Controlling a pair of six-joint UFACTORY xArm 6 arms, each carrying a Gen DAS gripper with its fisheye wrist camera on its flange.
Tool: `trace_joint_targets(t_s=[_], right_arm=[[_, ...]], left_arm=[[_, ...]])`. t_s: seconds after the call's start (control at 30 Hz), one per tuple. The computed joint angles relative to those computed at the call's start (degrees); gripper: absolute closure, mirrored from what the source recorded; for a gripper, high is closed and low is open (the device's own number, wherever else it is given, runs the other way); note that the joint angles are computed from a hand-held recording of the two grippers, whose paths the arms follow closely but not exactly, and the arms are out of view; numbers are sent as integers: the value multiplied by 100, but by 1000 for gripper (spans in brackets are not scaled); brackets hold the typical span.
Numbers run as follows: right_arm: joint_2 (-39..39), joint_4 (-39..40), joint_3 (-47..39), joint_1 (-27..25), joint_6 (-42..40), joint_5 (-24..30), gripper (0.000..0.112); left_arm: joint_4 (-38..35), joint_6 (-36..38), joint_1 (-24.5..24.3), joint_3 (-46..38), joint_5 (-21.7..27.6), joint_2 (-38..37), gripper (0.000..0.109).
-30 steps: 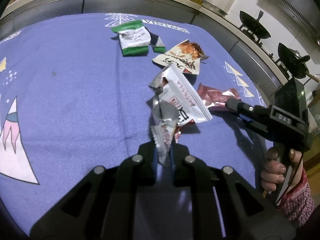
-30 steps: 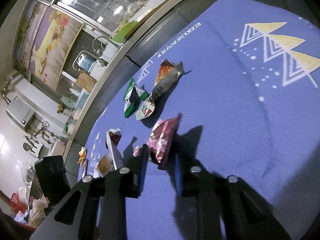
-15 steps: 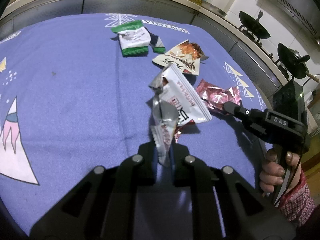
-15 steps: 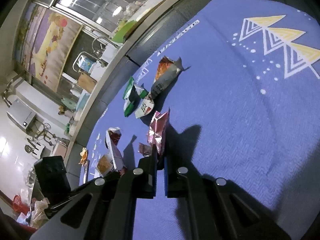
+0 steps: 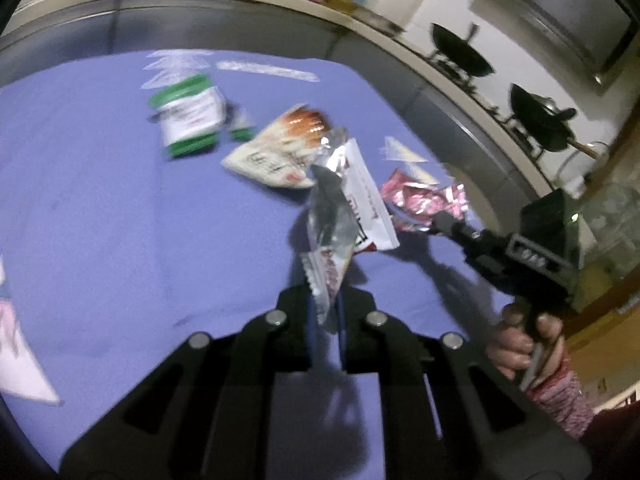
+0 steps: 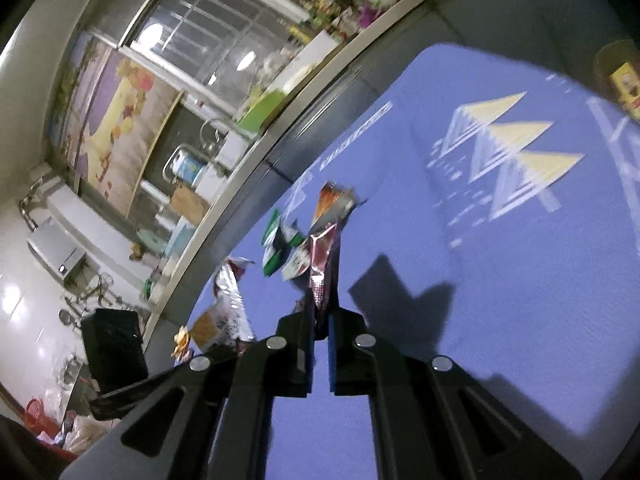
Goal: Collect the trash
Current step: 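Carry both wrappers to the beige bin and open both grippers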
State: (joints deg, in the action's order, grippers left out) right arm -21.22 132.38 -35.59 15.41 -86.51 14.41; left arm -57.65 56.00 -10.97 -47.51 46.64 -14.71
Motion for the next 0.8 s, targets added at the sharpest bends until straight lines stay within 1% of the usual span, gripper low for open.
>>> trace_joint_targets(t_s=[0.07, 0.17, 0.27, 0.3, 0.37, 0.4, 0.43, 0.5, 0.57, 0.6, 0.63, 0.67, 0.7, 0.73, 0.77, 0.8], right_arm=[[-294, 182, 218, -240, -179, 21, 111], [-908, 342, 648, -720, -345, -42, 111], [-1586, -19, 1127, -1370, 14, -181, 111], [-1738, -277, 1243, -1583, 271, -239, 111], [-2078, -1254, 1559, -2148, 1194, -238, 111], [-2189, -1709, 1669, -2419, 1583, -192, 111], [-2259, -2177, 1752, -2728, 1940, -135, 111], [-2182, -3002, 1766, -3324, 2535, 19, 111], [-1928, -3410, 1654, -3722, 2803, 165, 107], [-1761, -3436, 1560, -3827, 2786, 190, 105], [-1559, -3468, 1435, -3896, 2792, 126, 97], [-1364, -3482, 1314, -3936, 2784, 71, 80], [-1201, -3501, 1213, -3965, 2800, 30, 69], [-966, -3288, 1054, -4056, 2605, 24, 52], [-805, -3036, 931, -4095, 2384, -28, 47], [-622, -2828, 784, -4086, 2188, -162, 47]], left_arm=[[63, -176, -263, -313, 129, 177, 100], [287, -524, -896, -965, 210, 604, 100], [505, -902, -1591, -1853, 354, 1287, 100], [629, -1062, -1918, -2314, 351, 1656, 100], [798, -1260, -2293, -2887, 348, 2113, 100], [890, -1458, -2553, -3419, 399, 2544, 100], [954, -1600, -2690, -3720, 468, 2779, 100], [1171, -2009, -3021, -4689, 642, 3554, 100], [1360, -2259, -3244, -5271, 735, 4015, 100], [1572, -2491, -3389, -5721, 764, 4378, 99], [1730, -2660, -3489, -5969, 786, 4593, 96], [1835, -2790, -3531, -6195, 848, 4768, 91], [1996, -3001, -3585, -6544, 957, 5054, 86], [2125, -3180, -3626, -6810, 1027, 5276, 75], [2206, -3280, -3647, -6903, 1032, 5377, 69], [2317, -3424, -3679, -7073, 1052, 5529, 69]])
